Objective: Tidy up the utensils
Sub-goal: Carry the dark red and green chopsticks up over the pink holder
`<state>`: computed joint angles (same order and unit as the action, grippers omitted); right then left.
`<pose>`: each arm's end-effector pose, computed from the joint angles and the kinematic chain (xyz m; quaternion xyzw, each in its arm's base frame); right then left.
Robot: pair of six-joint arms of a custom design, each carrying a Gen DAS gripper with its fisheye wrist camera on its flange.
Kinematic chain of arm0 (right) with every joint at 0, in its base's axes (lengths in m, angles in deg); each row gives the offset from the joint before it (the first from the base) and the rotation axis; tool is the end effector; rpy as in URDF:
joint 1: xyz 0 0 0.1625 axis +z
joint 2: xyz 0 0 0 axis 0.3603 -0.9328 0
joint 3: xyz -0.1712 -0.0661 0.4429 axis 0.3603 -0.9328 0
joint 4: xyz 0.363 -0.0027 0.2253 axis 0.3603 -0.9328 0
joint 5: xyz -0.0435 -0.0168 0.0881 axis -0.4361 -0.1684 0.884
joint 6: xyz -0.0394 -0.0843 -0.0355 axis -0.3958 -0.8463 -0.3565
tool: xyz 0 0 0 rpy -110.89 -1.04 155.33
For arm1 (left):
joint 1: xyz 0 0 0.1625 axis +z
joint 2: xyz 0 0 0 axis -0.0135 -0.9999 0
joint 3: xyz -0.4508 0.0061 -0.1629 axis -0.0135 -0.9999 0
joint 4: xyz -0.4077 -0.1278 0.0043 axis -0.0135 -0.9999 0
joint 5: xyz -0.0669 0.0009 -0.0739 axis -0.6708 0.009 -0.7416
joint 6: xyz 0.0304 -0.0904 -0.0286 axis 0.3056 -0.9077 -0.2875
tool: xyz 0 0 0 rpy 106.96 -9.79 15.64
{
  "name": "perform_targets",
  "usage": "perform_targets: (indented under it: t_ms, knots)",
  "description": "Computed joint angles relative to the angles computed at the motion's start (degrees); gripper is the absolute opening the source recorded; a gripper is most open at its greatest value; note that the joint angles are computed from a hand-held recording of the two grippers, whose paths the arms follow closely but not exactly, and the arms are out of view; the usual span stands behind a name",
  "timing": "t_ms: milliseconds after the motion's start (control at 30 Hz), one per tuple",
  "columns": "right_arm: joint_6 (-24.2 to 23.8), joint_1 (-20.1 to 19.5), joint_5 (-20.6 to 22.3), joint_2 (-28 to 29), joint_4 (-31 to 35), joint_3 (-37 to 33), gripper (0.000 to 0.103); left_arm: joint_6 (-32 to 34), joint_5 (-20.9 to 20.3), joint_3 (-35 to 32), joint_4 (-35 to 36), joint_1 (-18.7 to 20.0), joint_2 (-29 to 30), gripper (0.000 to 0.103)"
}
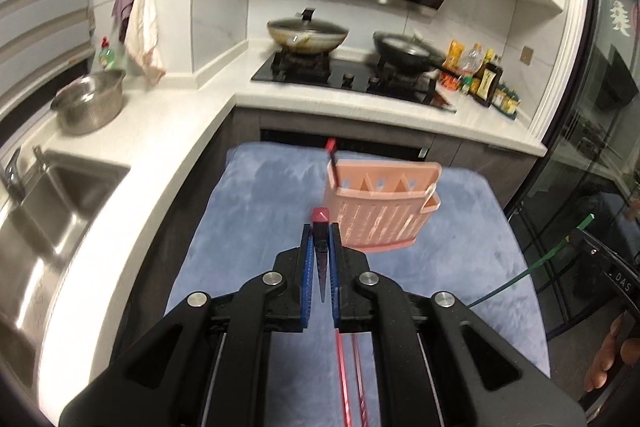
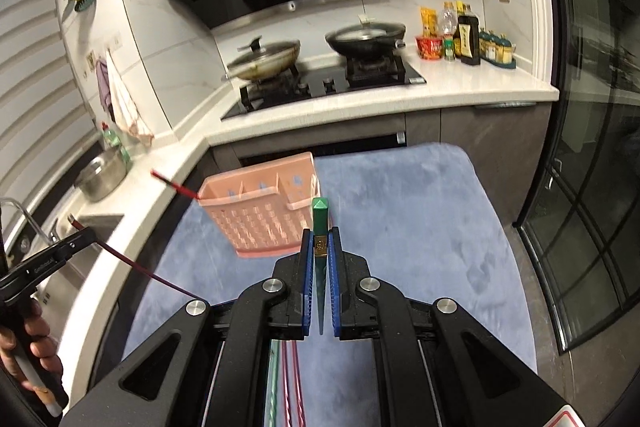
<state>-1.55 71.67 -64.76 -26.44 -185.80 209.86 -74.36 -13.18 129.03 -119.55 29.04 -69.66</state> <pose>0.1122 -0.4105 0.4467 0.0637 -0.8318 0.4854 0.2617 -0.4554 -0.4846 0.1422 0.2390 0.8645 -0.3662 0.2477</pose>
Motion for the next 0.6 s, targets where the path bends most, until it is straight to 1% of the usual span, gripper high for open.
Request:
perform_targets:
  t_ms: [267, 367, 467, 600]
  knots:
    - [0.18, 2.84, 4.14, 3.2, -0.51, -7.65, 0.007, 11.22, -1.68, -9.09, -7.84, 0.18, 3.77, 0.007]
    - [-0.44, 3.65, 5.54, 5.48, -1.39, -11.14, 0.007, 15.33, -0.77, -12.59, -11.09, 0.38, 5.82, 0.007]
    - [-0.49, 3.72, 6.11, 8.18, -1.48, -14.28, 0.007, 17.43, -0.53, -15.89, -12.2, 1.34, 7.88, 0.007]
    - [1.35, 2.45, 8.25, 11.1, 0.52, -17.49, 0.007, 16.99, -1.07, -18.35, -10.93, 2.97, 9.58, 0.007]
